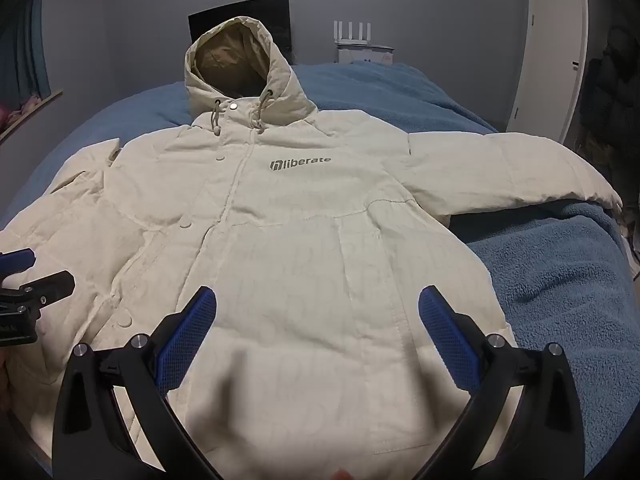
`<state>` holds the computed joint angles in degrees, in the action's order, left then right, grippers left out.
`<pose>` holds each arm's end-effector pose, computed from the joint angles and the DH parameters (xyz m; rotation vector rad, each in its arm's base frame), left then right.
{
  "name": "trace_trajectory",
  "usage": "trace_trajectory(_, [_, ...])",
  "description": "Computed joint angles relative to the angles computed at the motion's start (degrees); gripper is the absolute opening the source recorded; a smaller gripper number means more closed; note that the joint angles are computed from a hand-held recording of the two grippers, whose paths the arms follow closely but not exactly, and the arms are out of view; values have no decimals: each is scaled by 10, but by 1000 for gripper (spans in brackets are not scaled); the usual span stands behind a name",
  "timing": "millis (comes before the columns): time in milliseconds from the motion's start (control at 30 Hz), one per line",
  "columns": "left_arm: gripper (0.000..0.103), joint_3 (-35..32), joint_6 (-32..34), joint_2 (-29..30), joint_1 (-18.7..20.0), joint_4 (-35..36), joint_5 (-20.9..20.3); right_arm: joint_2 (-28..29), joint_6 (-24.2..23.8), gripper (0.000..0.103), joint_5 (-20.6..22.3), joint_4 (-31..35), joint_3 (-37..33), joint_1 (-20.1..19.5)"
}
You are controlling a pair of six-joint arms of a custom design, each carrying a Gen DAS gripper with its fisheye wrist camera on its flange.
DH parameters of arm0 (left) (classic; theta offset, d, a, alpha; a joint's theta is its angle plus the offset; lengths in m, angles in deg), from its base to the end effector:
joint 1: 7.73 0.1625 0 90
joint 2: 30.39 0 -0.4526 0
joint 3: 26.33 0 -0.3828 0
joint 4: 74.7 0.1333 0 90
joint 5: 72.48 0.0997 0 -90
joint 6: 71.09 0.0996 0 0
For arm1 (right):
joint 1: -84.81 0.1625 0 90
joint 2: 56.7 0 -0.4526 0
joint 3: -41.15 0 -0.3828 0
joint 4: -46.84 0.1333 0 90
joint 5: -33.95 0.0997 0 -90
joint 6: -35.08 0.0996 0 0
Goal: Fold large clothes
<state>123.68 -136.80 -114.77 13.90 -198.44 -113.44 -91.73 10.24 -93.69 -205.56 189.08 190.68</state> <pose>-0.1578 -0.2869 0.1561 0.3420 2.2205 -0.6874 0.1644 -0.3134 0.0943 0.4524 -2.2383 0.9767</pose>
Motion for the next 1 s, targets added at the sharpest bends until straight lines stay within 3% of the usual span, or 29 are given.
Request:
trace_trajectory(500, [97, 0, 0, 0, 1, 0, -2, 1, 3, 97, -16, 9, -3, 14])
trace_trajectory(1000, [97, -2, -3, 0, 0, 6, -4, 1, -2, 97, -9, 9, -3, 3])
